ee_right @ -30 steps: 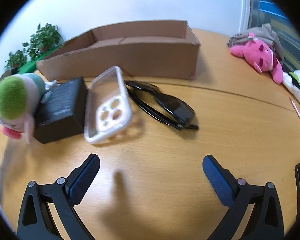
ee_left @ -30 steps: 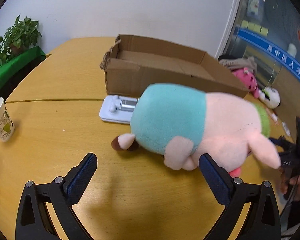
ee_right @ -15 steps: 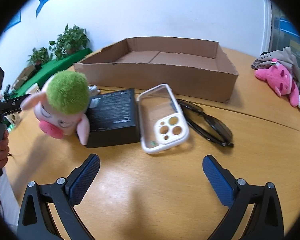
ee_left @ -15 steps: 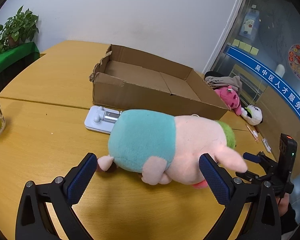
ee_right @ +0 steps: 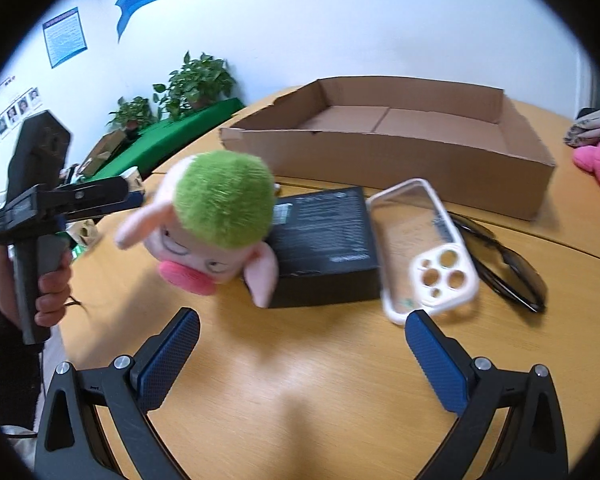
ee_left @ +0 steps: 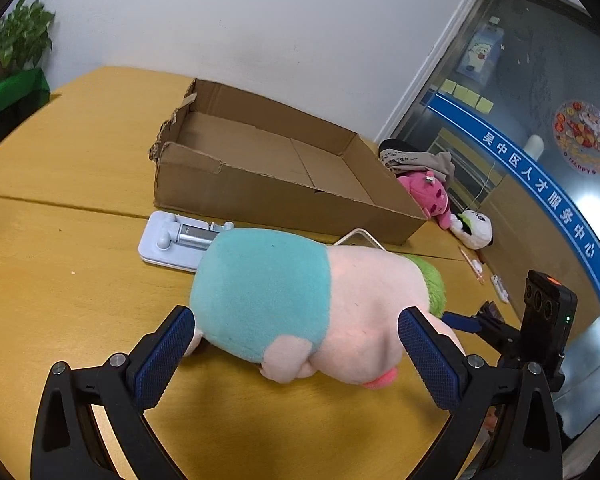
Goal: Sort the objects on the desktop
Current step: 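Close both grippers on the plush pig and lift it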
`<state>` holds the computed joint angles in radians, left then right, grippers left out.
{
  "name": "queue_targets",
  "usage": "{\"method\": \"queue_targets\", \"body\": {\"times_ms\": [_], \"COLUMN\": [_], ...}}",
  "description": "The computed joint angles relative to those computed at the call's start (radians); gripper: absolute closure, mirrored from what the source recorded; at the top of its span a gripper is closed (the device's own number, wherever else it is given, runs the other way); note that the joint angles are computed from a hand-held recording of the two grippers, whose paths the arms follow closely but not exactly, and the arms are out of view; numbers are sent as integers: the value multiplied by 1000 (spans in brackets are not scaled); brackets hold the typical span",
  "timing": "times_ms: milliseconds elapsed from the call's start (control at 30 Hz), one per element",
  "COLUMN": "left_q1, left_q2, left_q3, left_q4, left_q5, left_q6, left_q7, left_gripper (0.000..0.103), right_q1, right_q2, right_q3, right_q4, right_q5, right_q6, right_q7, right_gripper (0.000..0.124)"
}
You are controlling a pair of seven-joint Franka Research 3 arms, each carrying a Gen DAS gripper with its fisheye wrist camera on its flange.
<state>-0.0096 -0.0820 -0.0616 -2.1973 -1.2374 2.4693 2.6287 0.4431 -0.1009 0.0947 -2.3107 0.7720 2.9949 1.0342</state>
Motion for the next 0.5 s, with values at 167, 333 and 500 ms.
{"method": "queue_targets", "body": {"times_ms": [167, 333, 500], "left_q1": [52, 98, 107], "left_q2": [138, 168, 148], "left_q3": [3, -28, -38], "left_q4": [120, 146, 127], "left_q5": [25, 12, 34], "left_q6": [-157, -232, -257], "left_q7": [-77, -61, -61], "left_gripper": [0, 5, 20], "right_q1": [8, -27, -38], "right_q2": [52, 142, 217], "right_q3": [-11, 23, 48], "right_q4": [114, 251, 319], "right_q5": [155, 125, 14], "right_q6": [-104, -198, -200], "right_q7": [-150, -160, -77], "right_gripper": [22, 22, 29]}}
